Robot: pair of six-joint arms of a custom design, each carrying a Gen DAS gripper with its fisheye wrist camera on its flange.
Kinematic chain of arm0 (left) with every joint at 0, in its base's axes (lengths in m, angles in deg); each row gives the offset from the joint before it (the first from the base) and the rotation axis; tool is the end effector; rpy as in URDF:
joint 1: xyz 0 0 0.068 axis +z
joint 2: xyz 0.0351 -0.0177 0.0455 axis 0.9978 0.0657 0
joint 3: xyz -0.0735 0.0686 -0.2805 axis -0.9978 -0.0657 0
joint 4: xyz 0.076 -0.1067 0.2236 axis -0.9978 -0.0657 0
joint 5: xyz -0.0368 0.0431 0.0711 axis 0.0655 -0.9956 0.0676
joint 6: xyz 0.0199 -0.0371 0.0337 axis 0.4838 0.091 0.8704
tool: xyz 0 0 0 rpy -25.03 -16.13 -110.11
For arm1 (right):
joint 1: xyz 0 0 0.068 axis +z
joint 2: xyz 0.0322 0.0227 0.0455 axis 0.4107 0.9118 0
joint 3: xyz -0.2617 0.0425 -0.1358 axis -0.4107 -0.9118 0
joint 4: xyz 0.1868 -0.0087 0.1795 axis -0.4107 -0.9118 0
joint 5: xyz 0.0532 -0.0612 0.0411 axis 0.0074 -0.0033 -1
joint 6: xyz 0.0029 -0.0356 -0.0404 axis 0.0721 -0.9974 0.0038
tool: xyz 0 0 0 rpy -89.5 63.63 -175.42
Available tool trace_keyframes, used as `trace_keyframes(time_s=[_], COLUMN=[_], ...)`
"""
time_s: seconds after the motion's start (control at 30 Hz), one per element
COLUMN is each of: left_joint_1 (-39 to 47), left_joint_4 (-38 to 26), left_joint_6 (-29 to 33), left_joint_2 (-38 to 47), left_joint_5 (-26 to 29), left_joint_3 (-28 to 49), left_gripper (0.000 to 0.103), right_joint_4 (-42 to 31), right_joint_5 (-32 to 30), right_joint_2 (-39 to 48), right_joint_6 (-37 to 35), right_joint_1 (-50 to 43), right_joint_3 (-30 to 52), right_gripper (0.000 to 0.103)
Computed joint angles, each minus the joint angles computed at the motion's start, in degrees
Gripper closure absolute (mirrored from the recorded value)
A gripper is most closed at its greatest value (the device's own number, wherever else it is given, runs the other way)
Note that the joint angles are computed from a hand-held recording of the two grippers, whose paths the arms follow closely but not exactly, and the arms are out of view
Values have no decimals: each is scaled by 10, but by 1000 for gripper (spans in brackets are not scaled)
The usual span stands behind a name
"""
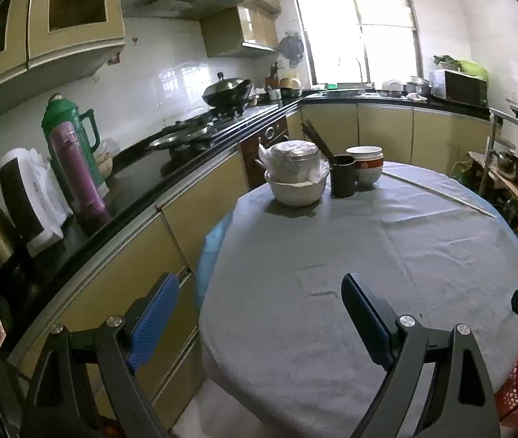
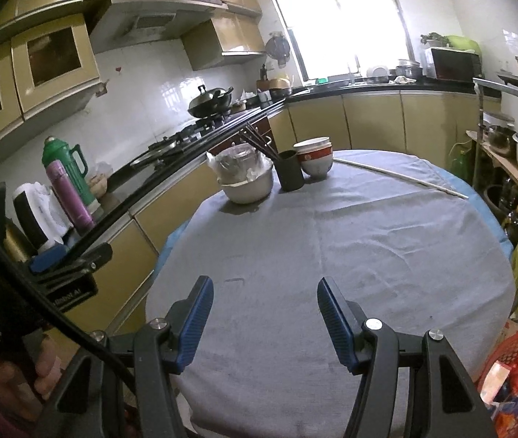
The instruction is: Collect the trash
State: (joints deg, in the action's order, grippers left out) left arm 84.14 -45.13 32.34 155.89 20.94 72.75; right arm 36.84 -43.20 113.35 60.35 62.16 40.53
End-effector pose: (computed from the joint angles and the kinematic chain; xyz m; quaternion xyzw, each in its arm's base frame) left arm 0.2977 -0.0057 0.2538 0.0275 0.8824 0.0795 0.4628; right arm 0.2494 0.1800 0.2267 0.0400 0.8798 0.1484 0.4499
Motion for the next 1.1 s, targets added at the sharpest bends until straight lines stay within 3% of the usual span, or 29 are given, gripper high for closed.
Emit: trace_keyframes(time_s=[0.57,1.1], left_joint_1=[-9,-107], left_joint_4=[-16,-38], left_joint_6=[-3,-16], left_joint_2=[13,21], left_joint_5=[-8,-94], left_joint_3=[16,36], left_gripper=[12,12], right_joint_4=[22,83], right_joint_5=[6,-49], right_joint_2=[23,-16], right_joint_6=[-22,-16], right_joint_1=[5,-64], right_joint_3=[-7,-85], right_gripper=[39,39])
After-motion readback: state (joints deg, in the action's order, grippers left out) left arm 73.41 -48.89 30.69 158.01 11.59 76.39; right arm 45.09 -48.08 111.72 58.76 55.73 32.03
